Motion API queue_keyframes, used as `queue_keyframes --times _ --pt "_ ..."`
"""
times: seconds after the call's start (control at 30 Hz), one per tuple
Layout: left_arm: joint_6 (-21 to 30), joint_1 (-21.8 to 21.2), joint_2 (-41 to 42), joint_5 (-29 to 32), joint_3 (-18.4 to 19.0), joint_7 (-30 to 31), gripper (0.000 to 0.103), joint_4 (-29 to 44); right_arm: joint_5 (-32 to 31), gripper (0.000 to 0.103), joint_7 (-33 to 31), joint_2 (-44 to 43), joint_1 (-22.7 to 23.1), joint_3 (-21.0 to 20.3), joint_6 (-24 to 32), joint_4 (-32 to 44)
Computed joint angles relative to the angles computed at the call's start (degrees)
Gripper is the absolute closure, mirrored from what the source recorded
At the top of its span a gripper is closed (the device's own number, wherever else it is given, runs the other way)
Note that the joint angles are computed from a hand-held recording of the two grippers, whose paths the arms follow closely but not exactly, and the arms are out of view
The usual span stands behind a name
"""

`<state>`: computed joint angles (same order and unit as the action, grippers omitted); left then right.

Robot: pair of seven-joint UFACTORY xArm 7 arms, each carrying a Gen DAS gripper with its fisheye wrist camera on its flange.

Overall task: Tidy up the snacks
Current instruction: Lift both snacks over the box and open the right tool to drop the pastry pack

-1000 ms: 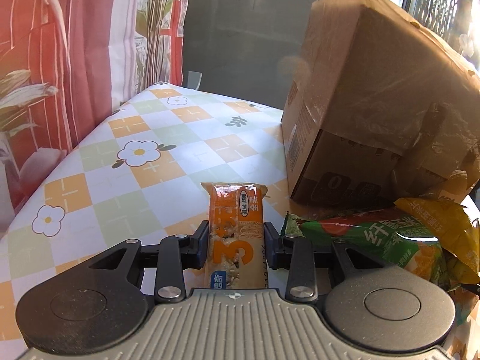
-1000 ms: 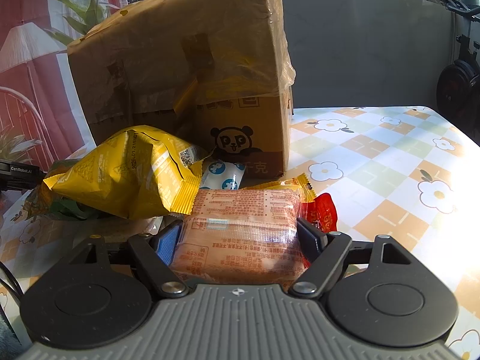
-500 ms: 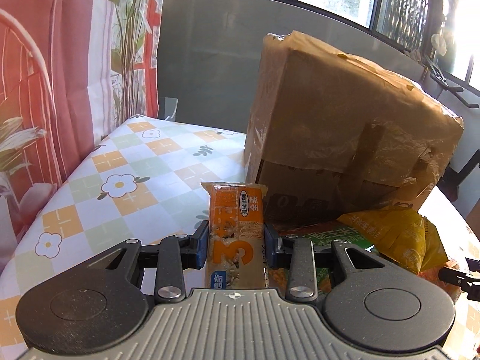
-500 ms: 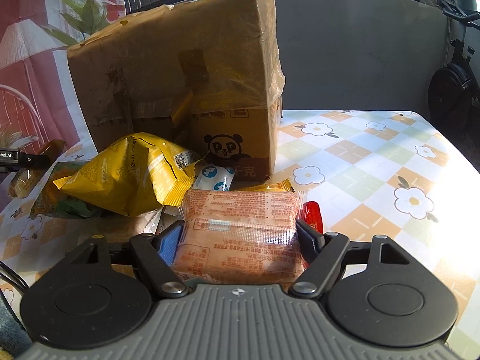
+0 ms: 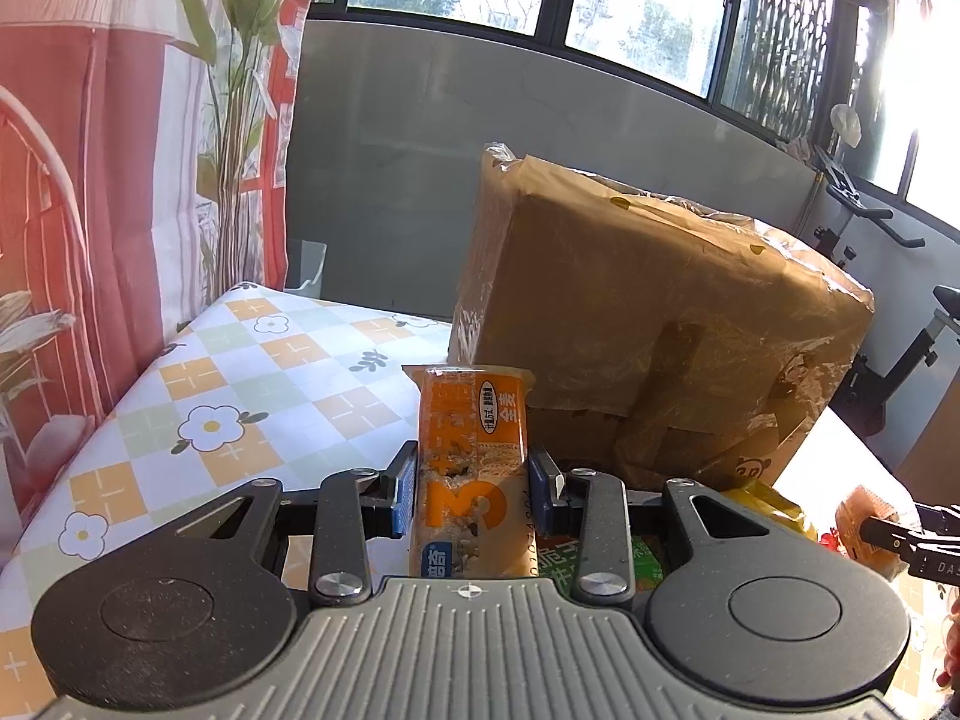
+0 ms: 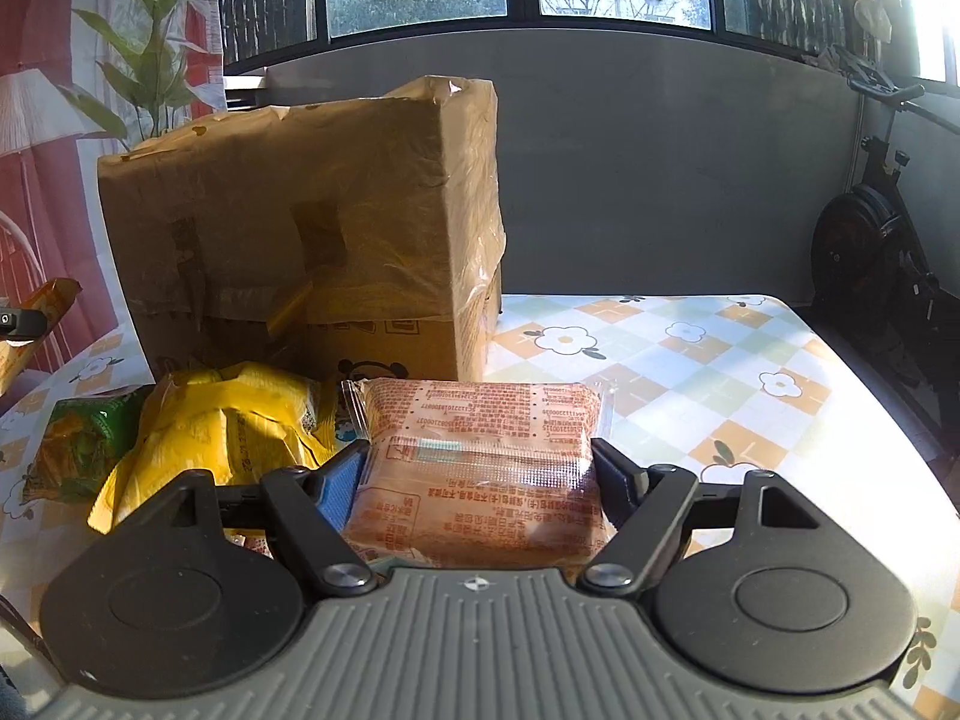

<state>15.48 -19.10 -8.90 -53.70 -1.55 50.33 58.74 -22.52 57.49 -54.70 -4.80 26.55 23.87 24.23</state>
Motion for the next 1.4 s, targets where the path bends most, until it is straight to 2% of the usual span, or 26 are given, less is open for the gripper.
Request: queue_keyframes --times 0.13,0.23,0.33,0.43,0.57,0.63,0.73,0.83,1.0,1.13,1.27,1.4 --pt "0.80 -0.25 -0.49 -1.70 0.57 1.23 0.065 0.18 0.02 0.025 0.04 -3.60 0.17 -1.31 -0.61 -1.76" --pt "0.47 -0.84 -0.98 -3.40 0.66 4.53 0.065 0.49 0.16 0.025 -0.49 -5.50 -0.68 -1.76 -0.44 -1.56" --pt "1.09 -1.73 -1.40 -6.85 1.03 8.30 0.065 1.74 -0.09 0.025 -1.22 -6.44 -2.69 -2.32 -2.58 -0.64" --pt "1.11 -2.44 -1.25 -10.28 0.95 12.41 0.065 4.24 -0.54 0.025 -3.08 -6.02 -5.48 -2.79 -5.55 1.51" --pt "-0.21 -3.38 -0.12 -16.88 0.14 19.80 0.065 8.63 -0.82 0.025 -6.71 -2.82 -10.25 -3.62 -12.85 5.57" --pt "0.71 -3.18 1.54 -17.95 -0.75 21.37 0.065 11.79 0.20 0.025 -8.88 0.59 -11.37 -5.06 -17.17 7.80" --pt "1.67 -2.39 4.80 -18.44 -2.55 22.38 0.065 16.76 1.45 0.025 -12.58 5.12 -12.74 -5.84 -18.98 11.87" --pt "1.70 -1.35 9.31 -16.32 -4.90 20.17 0.065 22.96 1.90 0.025 -17.44 10.46 -13.40 -6.08 -20.33 16.44" --pt "3.28 -0.17 18.84 -3.09 -7.85 8.14 0.065 34.79 2.58 0.025 -22.94 21.47 -15.41 -3.50 -21.54 25.07" --pt "4.82 -0.42 24.26 7.15 -8.35 -0.21 0.065 40.59 1.57 0.025 -21.91 29.68 -17.72 0.55 -18.73 32.69" --pt "6.86 -0.18 27.88 13.69 -8.57 -7.78 0.065 43.92 -1.24 0.025 -20.71 37.79 -15.96 1.51 -14.55 39.54" --pt "9.31 2.23 30.48 15.88 -11.29 -8.94 0.064 46.94 -3.25 0.025 -20.69 42.75 -12.15 -0.18 -12.08 43.33"
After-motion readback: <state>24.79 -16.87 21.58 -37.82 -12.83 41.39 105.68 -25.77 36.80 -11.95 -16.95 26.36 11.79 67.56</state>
